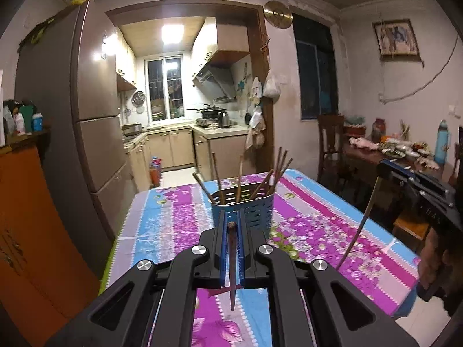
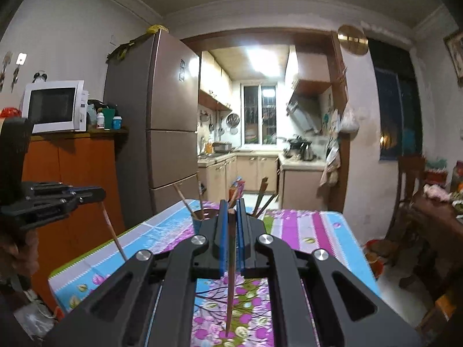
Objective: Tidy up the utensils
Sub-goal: 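Lift both held chopsticks and carry them to the blue utensil holder, then insert the left tool's chopstick into the holder and open it while the right tool releases its own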
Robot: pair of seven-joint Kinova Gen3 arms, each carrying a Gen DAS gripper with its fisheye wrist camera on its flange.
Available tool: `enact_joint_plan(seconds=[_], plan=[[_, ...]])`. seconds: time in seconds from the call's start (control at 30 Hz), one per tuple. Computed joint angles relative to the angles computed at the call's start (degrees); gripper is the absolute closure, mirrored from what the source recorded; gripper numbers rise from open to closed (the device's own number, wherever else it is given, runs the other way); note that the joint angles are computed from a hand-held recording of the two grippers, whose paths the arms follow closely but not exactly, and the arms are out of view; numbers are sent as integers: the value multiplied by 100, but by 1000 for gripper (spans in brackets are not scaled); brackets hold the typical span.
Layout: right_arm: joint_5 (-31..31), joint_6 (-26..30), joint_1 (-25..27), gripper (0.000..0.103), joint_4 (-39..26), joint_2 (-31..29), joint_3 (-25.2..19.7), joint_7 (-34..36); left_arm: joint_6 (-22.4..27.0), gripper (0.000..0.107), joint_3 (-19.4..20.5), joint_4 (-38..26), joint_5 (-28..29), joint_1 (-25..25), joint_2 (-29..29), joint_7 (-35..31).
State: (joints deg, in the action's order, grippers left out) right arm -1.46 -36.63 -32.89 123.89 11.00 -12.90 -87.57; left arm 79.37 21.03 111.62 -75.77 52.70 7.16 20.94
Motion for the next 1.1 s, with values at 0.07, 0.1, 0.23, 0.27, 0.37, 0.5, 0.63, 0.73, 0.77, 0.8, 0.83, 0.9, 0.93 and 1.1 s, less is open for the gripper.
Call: enact_joint_plan(seconds=[0.07, 0.1, 0.23, 0.27, 0.37, 0.5, 0.63, 0.73, 0.77, 0.8, 0.83, 0.9, 0.93, 1.1], plan=[[71, 336, 23, 98, -205, 27, -20, -103, 66, 100, -40, -132, 54, -34, 78, -61], [74, 453, 18, 98, -284, 40, -26, -135, 127, 100, -16, -187, 55, -74, 116, -80], [198, 852, 47, 98, -589, 116, -58, -341, 612, 100, -241, -584, 88, 58, 485, -293], [225, 883, 51, 98, -621, 133, -65, -382, 554, 100, -290, -596, 120, 47, 468, -293], [425, 1061, 121, 98, -758, 190, -131, -638, 721, 100, -414, -726, 146, 70, 621, -376], [534, 1214, 74, 98, -868, 253, -124, -701, 744, 100, -529, -738, 206, 86, 728, -404], [496, 1304, -18, 98, -943, 272, -98, -605, 881, 100, -615, -785, 213, 104, 840, -478], [499, 1326, -22, 98, -975, 279, -98, -598, 935, 100, -662, -806, 218, 115, 879, -507], [568, 1329, 26, 98, -985, 285, -124, -644, 930, 100, -675, -807, 219, 108, 883, -509], [559, 1343, 9, 98, -1005, 290, -117, -630, 938, 100, -685, -806, 225, 107, 888, -505], [564, 1359, 2, 98, -1019, 294, -119, -626, 945, 100, -689, -804, 226, 111, 898, -500], [592, 1366, 4, 98, -1031, 302, -121, -622, 976, 100, -698, -804, 227, 124, 917, -505], [574, 1375, -19, 98, -1042, 304, -109, -593, 976, 100, -701, -805, 228, 124, 921, -515], [481, 1380, -100, 98, -1118, 293, -23, -418, 814, 100, -700, -793, 216, 76, 832, -561]])
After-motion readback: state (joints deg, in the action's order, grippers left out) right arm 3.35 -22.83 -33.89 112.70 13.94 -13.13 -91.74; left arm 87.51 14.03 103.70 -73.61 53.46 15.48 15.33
